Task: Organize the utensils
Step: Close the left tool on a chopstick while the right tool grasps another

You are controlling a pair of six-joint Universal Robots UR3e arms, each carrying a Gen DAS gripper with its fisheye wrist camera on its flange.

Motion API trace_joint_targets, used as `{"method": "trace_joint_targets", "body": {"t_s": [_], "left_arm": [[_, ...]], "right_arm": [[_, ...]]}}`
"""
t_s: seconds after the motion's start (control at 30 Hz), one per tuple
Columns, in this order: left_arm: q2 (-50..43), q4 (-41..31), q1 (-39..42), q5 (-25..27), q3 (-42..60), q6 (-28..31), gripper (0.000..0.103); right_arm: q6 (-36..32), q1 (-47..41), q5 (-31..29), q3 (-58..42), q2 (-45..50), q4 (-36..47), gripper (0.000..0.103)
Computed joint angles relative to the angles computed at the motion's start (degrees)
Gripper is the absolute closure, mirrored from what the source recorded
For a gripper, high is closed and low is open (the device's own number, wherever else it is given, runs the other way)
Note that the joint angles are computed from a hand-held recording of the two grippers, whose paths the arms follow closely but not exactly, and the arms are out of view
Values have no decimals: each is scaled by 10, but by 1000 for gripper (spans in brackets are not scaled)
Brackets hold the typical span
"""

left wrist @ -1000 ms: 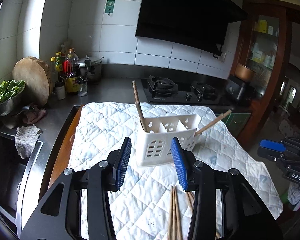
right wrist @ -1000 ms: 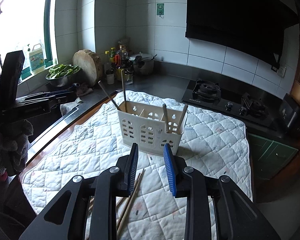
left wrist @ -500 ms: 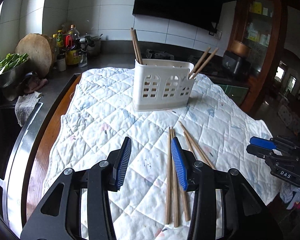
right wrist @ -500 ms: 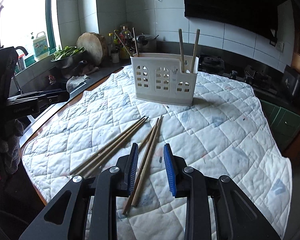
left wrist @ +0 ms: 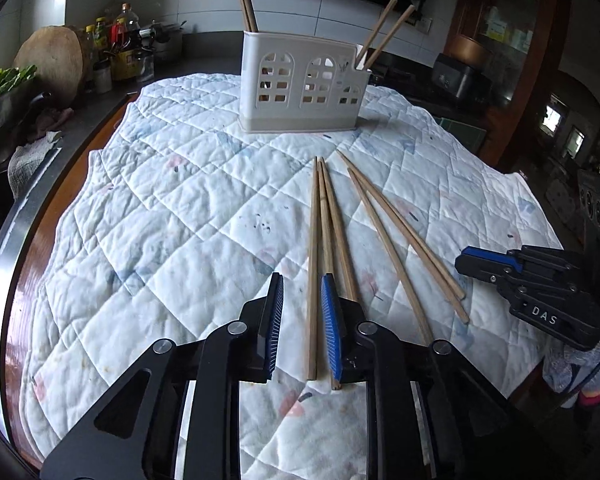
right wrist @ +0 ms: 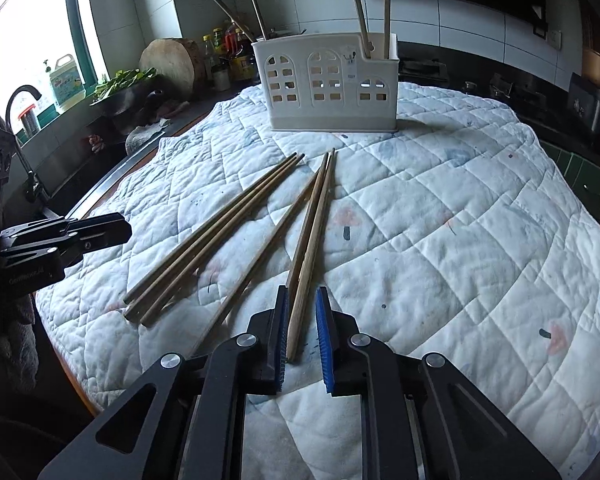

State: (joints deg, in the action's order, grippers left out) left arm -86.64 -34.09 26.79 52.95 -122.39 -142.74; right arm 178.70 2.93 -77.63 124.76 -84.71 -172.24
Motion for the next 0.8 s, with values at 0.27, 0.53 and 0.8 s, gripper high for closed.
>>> {"method": "trace_joint_targets", "body": {"t_s": [0.27,0.53,0.8], "left_arm": [[-24,7,-16,20,-8,0,85],[-48,21,-27,35,-7,-7,89],[-75,49,-40,45,0,-28,90]], "right_arm": [[2,7,-10,-5,18,1,92],[2,8,-15,-4,26,-5,93],[4,15,-24,-14,38,-7,93]]}}
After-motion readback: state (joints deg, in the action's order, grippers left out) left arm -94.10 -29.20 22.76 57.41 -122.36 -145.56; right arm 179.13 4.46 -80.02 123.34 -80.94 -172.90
